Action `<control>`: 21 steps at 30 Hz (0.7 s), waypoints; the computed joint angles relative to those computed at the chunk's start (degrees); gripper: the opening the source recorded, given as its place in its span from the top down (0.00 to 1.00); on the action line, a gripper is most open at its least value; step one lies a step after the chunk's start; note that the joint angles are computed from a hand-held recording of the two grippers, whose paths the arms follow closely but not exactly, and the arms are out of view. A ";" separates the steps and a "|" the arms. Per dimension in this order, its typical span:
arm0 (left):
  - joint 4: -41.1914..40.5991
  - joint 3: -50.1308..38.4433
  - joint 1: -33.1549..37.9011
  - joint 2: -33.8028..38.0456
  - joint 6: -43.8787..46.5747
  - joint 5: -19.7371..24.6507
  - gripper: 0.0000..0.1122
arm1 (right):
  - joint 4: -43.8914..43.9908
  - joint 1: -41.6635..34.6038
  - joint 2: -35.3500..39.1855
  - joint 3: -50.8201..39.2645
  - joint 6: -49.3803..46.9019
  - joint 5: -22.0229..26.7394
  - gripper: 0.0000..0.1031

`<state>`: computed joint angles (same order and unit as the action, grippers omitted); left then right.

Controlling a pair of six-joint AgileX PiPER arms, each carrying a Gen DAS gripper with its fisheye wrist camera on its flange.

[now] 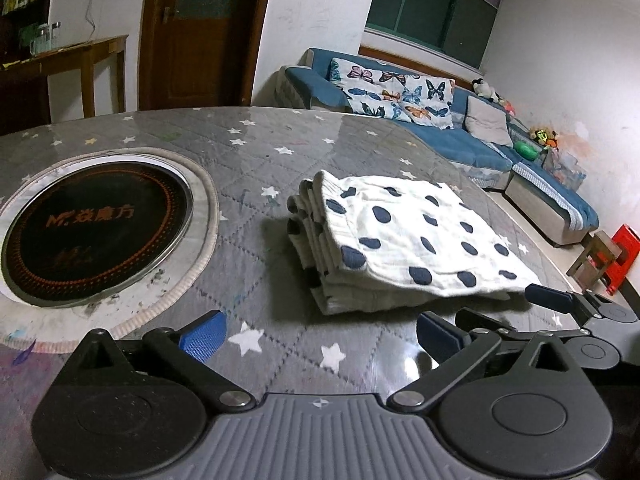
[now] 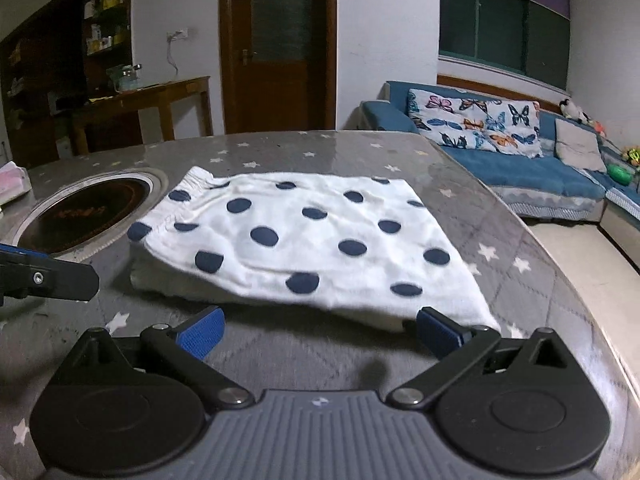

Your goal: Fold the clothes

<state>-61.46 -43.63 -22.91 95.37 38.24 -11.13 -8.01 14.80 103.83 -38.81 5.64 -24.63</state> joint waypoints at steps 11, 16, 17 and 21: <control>-0.53 3.64 -3.98 -1.72 -0.73 -5.04 0.08 | 7.19 1.09 -0.64 4.54 -4.00 -3.64 0.00; 0.45 4.60 -4.95 -1.82 -2.81 -5.70 0.08 | 7.42 1.00 -1.18 5.43 -3.30 -4.43 0.00; 0.47 4.79 -5.19 -1.89 -3.00 -5.89 0.08 | 7.38 0.99 -1.22 5.51 -3.11 -4.52 0.00; 0.16 5.67 -6.25 -2.30 -3.17 -7.03 0.08 | 8.12 1.36 -1.62 6.32 -3.23 -5.01 0.00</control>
